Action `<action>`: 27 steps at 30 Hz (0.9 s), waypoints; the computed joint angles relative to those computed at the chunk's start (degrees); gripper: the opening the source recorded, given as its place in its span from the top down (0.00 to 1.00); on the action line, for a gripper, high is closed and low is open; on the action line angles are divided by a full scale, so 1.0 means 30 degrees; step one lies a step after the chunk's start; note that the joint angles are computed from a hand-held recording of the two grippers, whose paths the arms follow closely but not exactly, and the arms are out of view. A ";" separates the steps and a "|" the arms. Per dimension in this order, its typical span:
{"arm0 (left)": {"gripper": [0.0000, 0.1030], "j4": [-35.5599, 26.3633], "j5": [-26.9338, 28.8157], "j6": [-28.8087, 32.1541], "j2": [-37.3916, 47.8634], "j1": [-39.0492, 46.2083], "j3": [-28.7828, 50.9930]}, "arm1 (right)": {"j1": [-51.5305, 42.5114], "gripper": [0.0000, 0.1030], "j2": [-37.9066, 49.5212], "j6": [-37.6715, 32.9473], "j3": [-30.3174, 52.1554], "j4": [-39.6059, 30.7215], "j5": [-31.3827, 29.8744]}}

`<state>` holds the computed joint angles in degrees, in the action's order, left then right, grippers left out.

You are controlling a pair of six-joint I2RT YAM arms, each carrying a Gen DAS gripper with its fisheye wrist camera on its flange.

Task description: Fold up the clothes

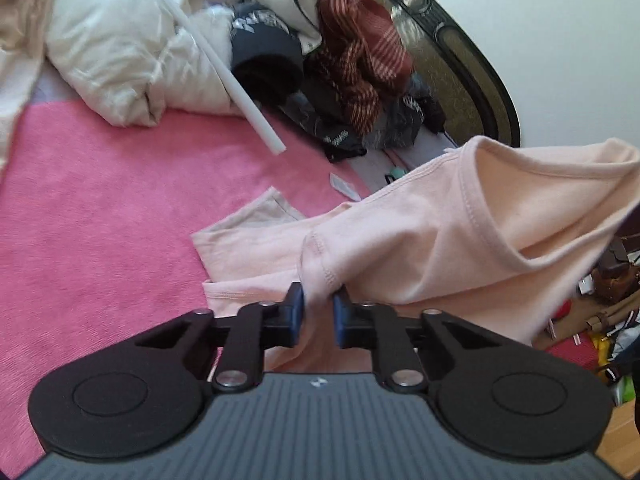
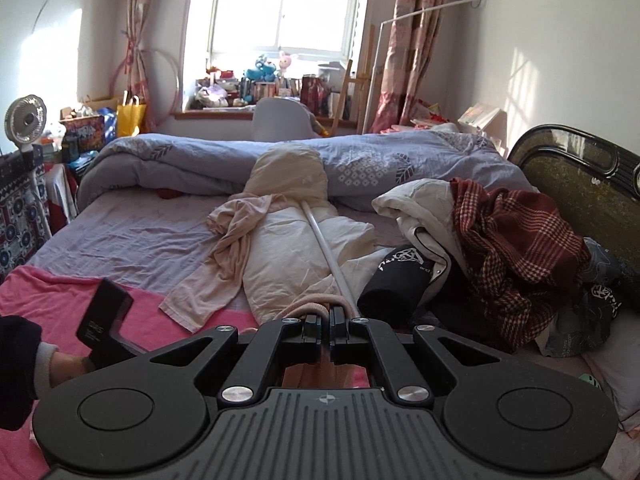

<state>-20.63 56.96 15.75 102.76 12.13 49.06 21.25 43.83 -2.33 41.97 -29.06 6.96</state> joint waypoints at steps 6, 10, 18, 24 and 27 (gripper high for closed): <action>0.95 -0.3394 0.1194 0.0614 -0.5866 0.4752 -0.1164 | 0.0731 0.95 -0.0393 0.0552 -0.0301 0.0380 0.0840; 0.95 -0.7502 0.2730 0.3375 -0.7782 0.8241 -0.0282 | 0.1759 0.95 -0.0455 0.0858 -0.0154 0.0565 0.1065; 0.01 -0.6087 0.0929 0.7656 -0.3007 0.5457 -0.0068 | 0.4115 0.95 -0.1133 0.0457 0.1039 -0.0869 0.2065; 0.02 0.3065 0.0351 0.1828 0.0464 0.1378 -0.2037 | 0.3297 0.95 -0.1612 0.0105 0.1360 -0.2121 0.1492; 0.07 0.6965 -0.0501 -0.2165 -0.0225 -0.0111 -0.3464 | 0.2885 0.95 -0.1639 0.0037 0.1155 -0.2231 0.1174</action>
<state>0.26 55.46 9.26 102.09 11.80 38.67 29.90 38.91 -2.22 45.44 -35.76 10.48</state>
